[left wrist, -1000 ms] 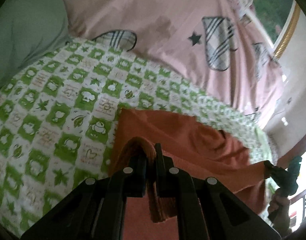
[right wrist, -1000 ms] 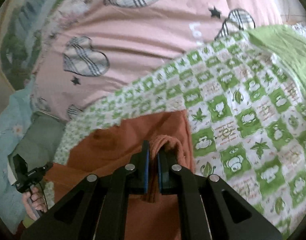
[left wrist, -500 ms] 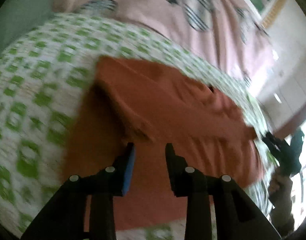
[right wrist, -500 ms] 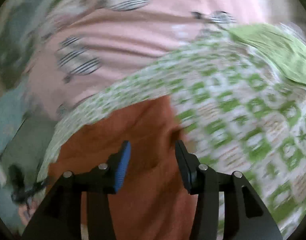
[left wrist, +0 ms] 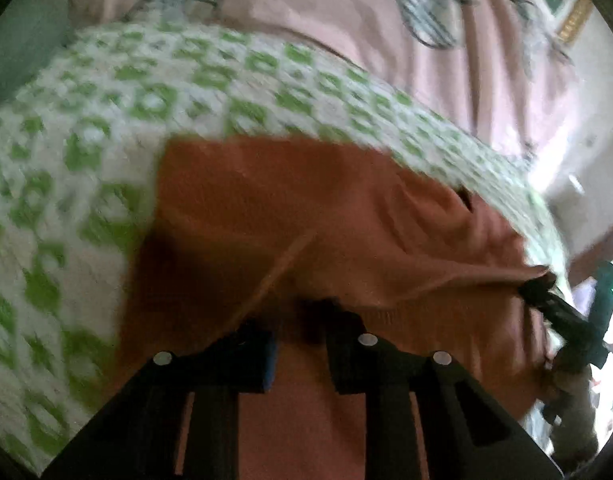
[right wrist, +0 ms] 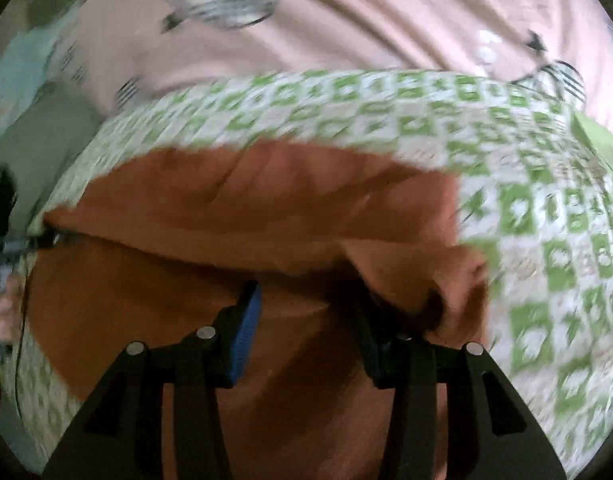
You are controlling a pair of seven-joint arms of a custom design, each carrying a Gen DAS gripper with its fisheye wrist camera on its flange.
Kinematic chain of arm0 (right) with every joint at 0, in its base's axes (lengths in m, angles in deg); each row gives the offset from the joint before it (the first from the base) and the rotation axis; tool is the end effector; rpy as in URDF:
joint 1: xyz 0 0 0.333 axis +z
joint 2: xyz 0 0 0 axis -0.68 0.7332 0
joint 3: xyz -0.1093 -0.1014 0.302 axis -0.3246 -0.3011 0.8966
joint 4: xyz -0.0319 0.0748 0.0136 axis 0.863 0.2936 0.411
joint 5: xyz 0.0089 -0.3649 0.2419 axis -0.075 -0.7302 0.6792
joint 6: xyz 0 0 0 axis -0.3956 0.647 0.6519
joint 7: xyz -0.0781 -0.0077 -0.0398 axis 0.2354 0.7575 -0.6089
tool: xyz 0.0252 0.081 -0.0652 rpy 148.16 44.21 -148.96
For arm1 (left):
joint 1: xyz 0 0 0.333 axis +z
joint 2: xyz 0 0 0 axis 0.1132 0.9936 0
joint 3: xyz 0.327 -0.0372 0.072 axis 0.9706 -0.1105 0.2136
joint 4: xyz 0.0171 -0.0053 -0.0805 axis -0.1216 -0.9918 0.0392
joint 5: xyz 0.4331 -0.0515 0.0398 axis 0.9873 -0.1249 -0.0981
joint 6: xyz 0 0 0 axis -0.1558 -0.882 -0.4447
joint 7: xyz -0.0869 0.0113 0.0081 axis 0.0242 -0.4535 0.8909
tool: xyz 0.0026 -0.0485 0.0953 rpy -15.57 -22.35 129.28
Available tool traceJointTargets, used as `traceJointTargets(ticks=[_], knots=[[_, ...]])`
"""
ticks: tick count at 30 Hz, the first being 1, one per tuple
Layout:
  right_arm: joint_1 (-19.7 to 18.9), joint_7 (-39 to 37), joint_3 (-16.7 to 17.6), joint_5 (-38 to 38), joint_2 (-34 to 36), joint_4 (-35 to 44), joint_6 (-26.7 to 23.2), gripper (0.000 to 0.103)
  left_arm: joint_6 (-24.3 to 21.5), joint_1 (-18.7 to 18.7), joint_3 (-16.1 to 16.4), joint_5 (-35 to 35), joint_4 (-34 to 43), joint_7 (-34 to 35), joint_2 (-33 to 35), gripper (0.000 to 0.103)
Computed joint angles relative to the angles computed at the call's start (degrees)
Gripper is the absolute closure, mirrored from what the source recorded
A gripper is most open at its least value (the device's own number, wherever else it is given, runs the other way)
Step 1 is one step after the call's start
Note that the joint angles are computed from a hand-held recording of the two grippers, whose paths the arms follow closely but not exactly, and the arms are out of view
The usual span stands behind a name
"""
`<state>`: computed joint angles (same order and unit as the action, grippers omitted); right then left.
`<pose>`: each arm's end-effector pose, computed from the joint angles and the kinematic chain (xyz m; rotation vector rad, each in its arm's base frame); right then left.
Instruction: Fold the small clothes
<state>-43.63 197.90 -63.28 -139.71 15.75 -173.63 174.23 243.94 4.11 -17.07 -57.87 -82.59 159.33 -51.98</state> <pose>0.5064 0.0828 0.3923 -1.3597 2.1821 -0.7366 0.7036 -0.2326 0.3706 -1.7184 2.3935 -1.0139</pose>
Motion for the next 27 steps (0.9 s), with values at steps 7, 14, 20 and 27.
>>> traceJointTargets(ticks=[7,14,20,27], knots=[[-5.1,23.9,-0.3,-14.7,-4.2,0.0,-1.6,0.056,0.3,2.0,-0.1,-1.5,5.3,-4.8,2.8,0.072],[-3.2,32.7,2.8,-18.2,-9.7,-5.0,0.7,0.055,6.5,9.6,-5.9,-18.3,-7.7,6.4,-6.8,0.045],[-0.6,43.5,6.9,-23.4,-10.6,-7.2,2.4,0.052,6.8,11.5,-6.0,-35.6,-16.1,17.5,-15.1,0.044],[5.5,49.7,5.4,-26.5,-7.9,-6.3,2.7,0.051,0.6,8.7,-1.9,-41.6,-22.2,23.2,-22.0,0.044]])
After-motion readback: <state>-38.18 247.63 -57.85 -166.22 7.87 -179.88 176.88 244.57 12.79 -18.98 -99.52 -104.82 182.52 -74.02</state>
